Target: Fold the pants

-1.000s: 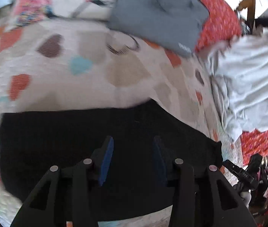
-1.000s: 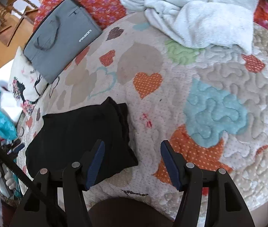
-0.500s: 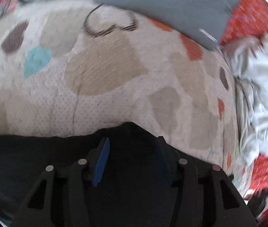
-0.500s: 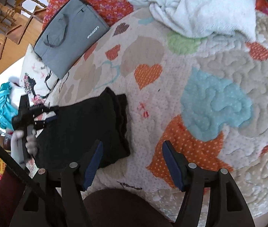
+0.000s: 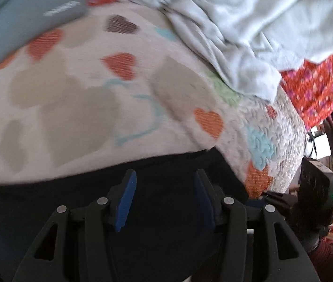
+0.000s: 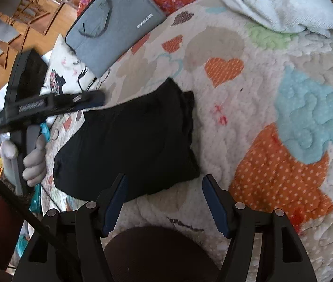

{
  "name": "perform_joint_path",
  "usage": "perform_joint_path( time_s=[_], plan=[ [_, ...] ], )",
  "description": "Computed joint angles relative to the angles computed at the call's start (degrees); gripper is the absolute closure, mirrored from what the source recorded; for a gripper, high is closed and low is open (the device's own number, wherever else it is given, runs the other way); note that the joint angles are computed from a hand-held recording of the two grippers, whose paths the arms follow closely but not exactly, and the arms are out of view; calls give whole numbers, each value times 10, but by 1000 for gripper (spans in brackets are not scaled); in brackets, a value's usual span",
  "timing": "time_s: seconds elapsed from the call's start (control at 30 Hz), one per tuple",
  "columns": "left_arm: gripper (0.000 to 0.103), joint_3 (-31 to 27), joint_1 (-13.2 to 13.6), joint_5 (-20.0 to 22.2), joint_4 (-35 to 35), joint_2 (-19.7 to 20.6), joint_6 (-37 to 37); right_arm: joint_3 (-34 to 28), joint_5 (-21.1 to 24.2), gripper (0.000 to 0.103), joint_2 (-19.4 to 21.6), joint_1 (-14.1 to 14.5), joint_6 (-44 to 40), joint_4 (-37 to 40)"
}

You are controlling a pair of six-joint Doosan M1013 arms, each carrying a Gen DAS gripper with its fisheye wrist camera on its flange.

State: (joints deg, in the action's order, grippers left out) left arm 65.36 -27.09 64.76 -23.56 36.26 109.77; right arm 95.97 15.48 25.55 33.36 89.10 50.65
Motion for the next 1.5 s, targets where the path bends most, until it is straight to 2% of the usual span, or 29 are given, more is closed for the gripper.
perform_joint_path(
  time_s=[0.13,0.23,0.3,0.37,0.4,0.43,0.47,0.5,0.57,0.77,0.87,0.93,1.07,1.17,1.23,1.27,1.3,1.37,1.43,1.5],
  plan=[
    [53,-32,-19,32,13,29,25,-5,11,31,11,-8,-120,133],
    [52,-56,-30,51,29,49,29,-17,7,31,22,-8,-136,151],
    [48,-65,-34,63,39,58,31,-22,1,31,28,-9,-172,188],
    [47,-68,-37,65,45,61,30,-25,1,31,33,-11,-215,242],
    [55,-67,-39,63,50,60,27,-26,3,39,34,-13,-229,263],
    [67,-65,-39,61,48,58,29,-29,8,47,37,-15,-234,273],
    [79,-64,-38,64,42,57,34,-31,15,69,39,-18,-230,280],
    [83,-57,-36,54,39,51,36,-31,19,76,40,-20,-236,296],
    [84,-42,-30,39,19,40,41,-32,20,78,39,-20,-260,330],
    [84,25,13,-29,-77,-16,49,-75,15,79,37,-2,-186,207],
    [84,67,50,-63,-145,-47,49,-117,31,79,47,10,-133,124],
    [84,85,77,-70,-179,-58,52,-149,47,79,58,20,-89,57],
    [84,134,123,-99,-233,-76,34,-243,109,79,100,42,30,-121],
    [81,167,158,-113,-267,-82,0,-333,186,77,146,63,93,-239],
    [77,191,180,-119,-314,-86,-1,-381,232,75,174,76,118,-300],
    [71,210,197,-126,-356,-93,9,-405,253,67,188,82,118,-318],
    [64,226,206,-135,-385,-99,18,-418,262,50,197,85,103,-314],
    [59,255,228,-152,-440,-113,42,-442,271,35,212,90,59,-279],
    [58,280,247,-169,-473,-127,53,-468,288,33,226,94,15,-235],
    [57,299,260,-191,-475,-142,44,-492,301,33,237,97,7,-226]
  ],
)
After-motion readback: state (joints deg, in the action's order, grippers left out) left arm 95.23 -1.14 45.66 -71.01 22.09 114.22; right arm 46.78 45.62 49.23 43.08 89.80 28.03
